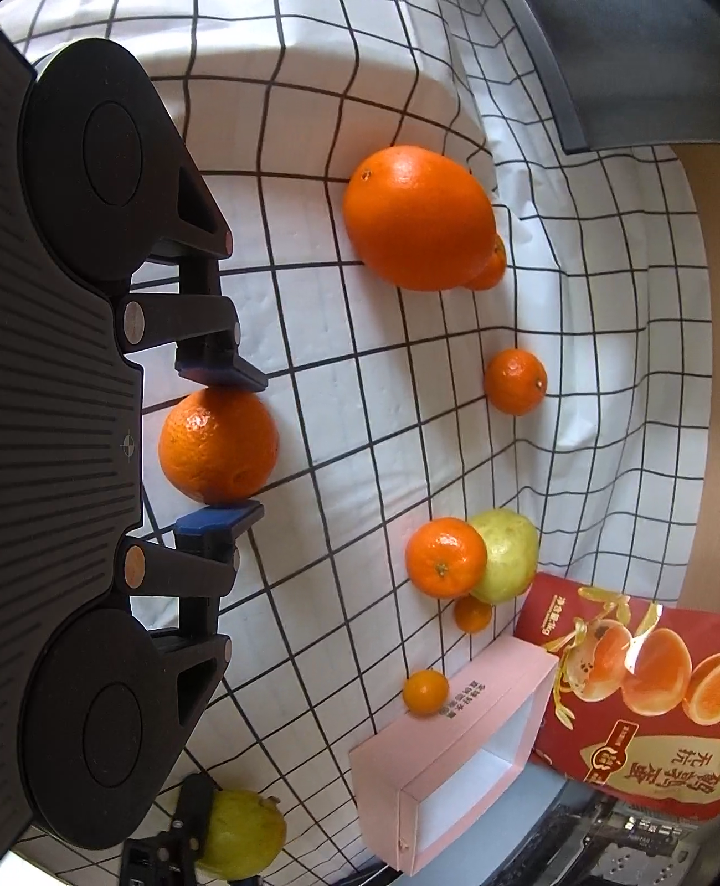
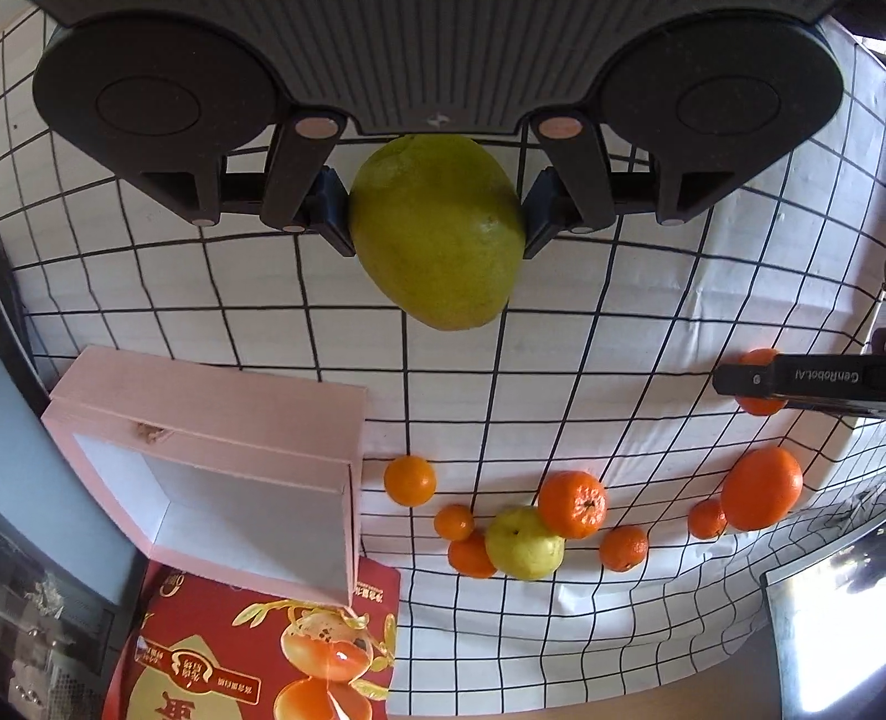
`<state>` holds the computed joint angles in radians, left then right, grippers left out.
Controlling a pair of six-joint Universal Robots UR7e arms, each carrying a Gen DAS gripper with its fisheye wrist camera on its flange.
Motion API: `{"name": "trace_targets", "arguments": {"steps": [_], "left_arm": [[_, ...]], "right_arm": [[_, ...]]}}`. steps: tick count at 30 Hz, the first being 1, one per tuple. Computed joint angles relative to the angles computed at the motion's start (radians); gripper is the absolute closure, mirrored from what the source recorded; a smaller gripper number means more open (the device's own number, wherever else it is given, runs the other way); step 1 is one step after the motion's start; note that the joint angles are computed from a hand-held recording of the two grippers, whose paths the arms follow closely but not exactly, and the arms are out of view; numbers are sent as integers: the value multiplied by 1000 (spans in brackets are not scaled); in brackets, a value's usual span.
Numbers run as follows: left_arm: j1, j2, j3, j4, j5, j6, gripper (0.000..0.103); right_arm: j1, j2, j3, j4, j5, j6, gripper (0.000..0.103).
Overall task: Organize fruits
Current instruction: 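Lift the pear with the right gripper while the left gripper lifts the tangerine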
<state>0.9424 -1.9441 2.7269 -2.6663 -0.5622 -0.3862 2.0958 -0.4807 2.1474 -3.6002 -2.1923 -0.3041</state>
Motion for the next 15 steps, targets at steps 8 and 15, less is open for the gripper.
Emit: {"name": "trace_targets", "arguments": {"steps": [8,15], "left_arm": [[-30,-59,4,112,-2,-81,57],[-107,-105,30,120,-129,-96,57]], "right_arm": [[-3,18,22,-76,11,-35,38],[-6,20,33,-103,15,-54,38]]}}
